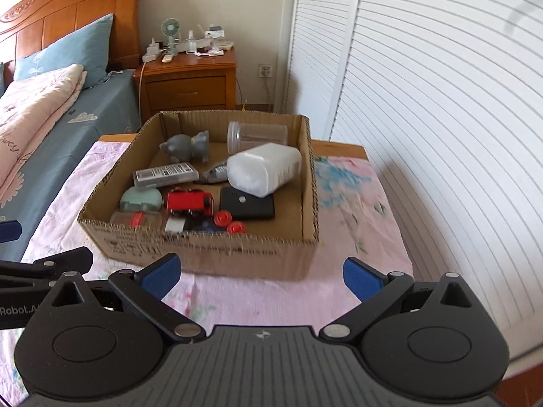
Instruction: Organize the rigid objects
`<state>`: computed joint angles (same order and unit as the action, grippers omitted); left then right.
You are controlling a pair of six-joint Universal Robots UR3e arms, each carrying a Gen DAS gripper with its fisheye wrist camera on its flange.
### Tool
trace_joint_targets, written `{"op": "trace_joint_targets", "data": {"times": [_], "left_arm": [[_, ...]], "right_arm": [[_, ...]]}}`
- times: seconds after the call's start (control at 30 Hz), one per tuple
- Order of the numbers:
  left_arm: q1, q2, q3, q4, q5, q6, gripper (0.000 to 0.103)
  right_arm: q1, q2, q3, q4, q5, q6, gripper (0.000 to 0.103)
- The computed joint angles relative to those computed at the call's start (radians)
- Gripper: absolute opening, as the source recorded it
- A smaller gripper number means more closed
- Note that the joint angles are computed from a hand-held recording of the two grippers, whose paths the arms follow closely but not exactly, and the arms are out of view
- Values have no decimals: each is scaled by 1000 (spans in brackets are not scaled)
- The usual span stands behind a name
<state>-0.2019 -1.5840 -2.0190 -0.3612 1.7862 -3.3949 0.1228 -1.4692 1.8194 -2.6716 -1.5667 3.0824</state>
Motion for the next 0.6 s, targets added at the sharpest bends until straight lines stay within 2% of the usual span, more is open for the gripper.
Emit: {"op": "trace_joint_targets", "data": {"times": [0.23,0.6], "left_arm": [[-51,0,31,-45,64,-22,100],[-75,1,51,-69,103,-28,100]], "right_arm": [[-8,-49,62,-15,-5,17,103],[-12,-65,73,-23,-6,20,103]]}}
